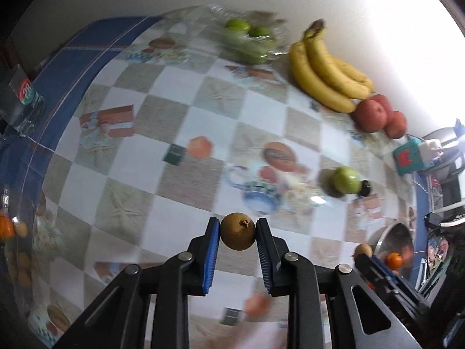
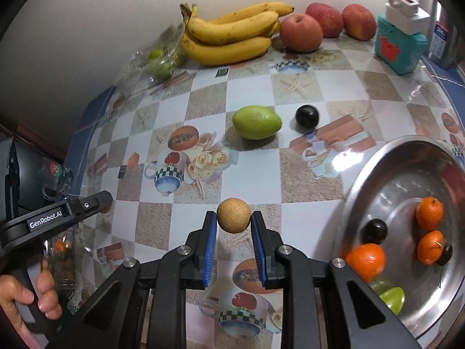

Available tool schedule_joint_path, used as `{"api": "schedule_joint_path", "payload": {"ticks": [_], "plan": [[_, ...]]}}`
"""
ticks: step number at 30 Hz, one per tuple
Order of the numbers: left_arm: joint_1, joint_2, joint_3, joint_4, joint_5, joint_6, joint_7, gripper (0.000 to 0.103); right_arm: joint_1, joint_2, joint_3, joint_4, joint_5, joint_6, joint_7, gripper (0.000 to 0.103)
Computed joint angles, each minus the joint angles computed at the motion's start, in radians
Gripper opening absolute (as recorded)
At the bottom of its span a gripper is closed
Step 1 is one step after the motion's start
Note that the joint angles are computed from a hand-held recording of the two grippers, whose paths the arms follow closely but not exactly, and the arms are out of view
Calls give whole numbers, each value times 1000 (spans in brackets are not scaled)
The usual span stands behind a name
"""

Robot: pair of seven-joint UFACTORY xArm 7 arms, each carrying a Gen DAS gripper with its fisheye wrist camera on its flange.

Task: Organize fruits
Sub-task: 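Carry both tan round fruits over the steel basin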

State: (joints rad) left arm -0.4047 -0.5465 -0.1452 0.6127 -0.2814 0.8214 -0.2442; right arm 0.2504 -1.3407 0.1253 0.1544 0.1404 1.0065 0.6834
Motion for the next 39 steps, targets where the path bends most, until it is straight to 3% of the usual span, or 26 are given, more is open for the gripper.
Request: {"api": "schedule_joint_path", "payload": {"ticks": [4,8,17,29,39], "plan": [[-48,-13,-30,27,-50,-18,-46,28,-24,-89,-15,-2,-15,69,6,25],[-67,-1,-69,60,-32,-24,-97,28,-64,-157,-14,6,-50,145,-5,25],[-122,-2,-105,87,-35,-61,-195,28,-205,-322,-93,14,-98,275,-46,25],[-192,64,-172,115,8,-161,-329,28,-407,-397,-194,13,-172,373,-129,25],[-262,145,-206,113,55,-254,-364,28,-586,-417,-309,11,-241,415,-214,25]]}}
